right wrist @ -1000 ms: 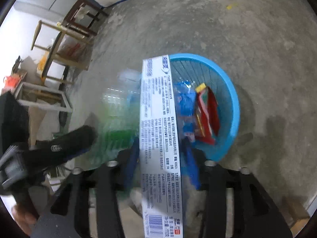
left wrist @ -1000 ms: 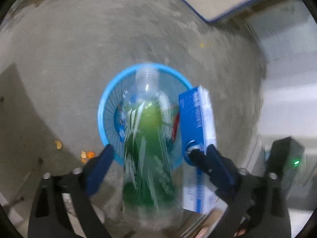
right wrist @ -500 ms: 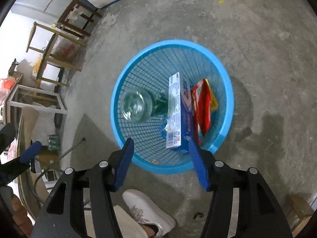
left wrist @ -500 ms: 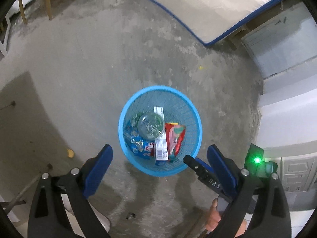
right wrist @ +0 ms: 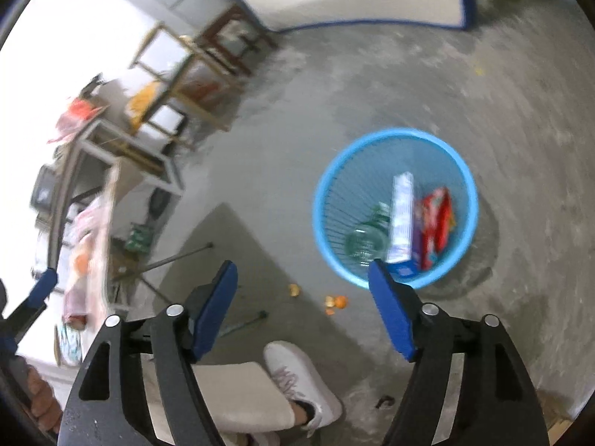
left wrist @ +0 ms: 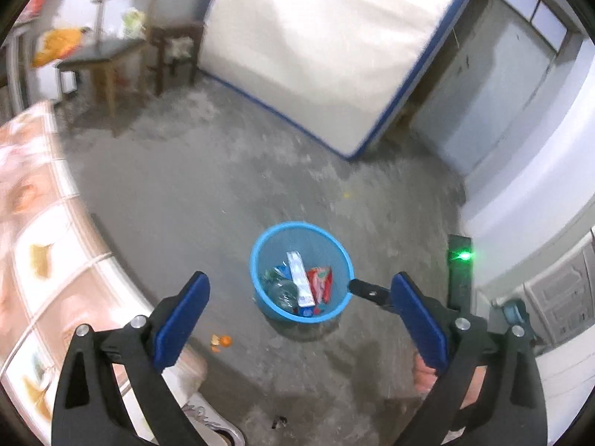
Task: Collect trash
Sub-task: 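Move both tools back toward the table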
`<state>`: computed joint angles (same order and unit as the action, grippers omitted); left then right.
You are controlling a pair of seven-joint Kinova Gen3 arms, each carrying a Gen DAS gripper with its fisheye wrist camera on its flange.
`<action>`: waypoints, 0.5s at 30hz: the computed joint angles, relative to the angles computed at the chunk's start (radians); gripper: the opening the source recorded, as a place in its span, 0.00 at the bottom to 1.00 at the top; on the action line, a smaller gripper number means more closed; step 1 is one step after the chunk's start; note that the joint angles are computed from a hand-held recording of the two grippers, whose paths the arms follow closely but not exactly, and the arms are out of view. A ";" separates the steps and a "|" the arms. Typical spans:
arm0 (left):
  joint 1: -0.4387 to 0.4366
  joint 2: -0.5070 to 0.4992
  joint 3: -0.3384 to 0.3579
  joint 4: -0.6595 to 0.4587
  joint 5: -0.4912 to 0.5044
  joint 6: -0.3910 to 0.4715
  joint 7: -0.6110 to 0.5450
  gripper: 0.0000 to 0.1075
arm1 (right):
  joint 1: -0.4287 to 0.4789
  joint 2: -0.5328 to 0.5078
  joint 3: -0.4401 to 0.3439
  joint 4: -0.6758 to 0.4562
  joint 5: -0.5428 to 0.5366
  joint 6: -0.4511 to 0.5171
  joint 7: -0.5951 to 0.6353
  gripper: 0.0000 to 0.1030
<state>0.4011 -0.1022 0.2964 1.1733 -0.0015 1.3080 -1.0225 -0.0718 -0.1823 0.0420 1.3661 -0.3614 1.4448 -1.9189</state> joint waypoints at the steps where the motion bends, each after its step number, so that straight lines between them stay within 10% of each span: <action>1: 0.001 -0.044 -0.001 0.022 -0.031 0.005 0.021 0.90 | -0.014 -0.002 -0.011 -0.031 0.001 0.007 -0.002 0.71; 7: -0.116 -0.226 0.059 0.082 -0.150 0.119 0.056 0.90 | -0.091 0.028 -0.096 -0.204 0.018 0.037 -0.016 0.80; 15: -0.248 -0.450 -0.050 0.159 -0.180 0.186 -0.011 0.90 | -0.240 0.126 -0.208 -0.380 0.032 0.041 -0.057 0.80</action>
<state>0.1528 -0.5522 0.2468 1.3319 -0.1812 1.4942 -1.0337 -0.3118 -0.0559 -0.1658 0.9860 -0.3290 1.4858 -1.9756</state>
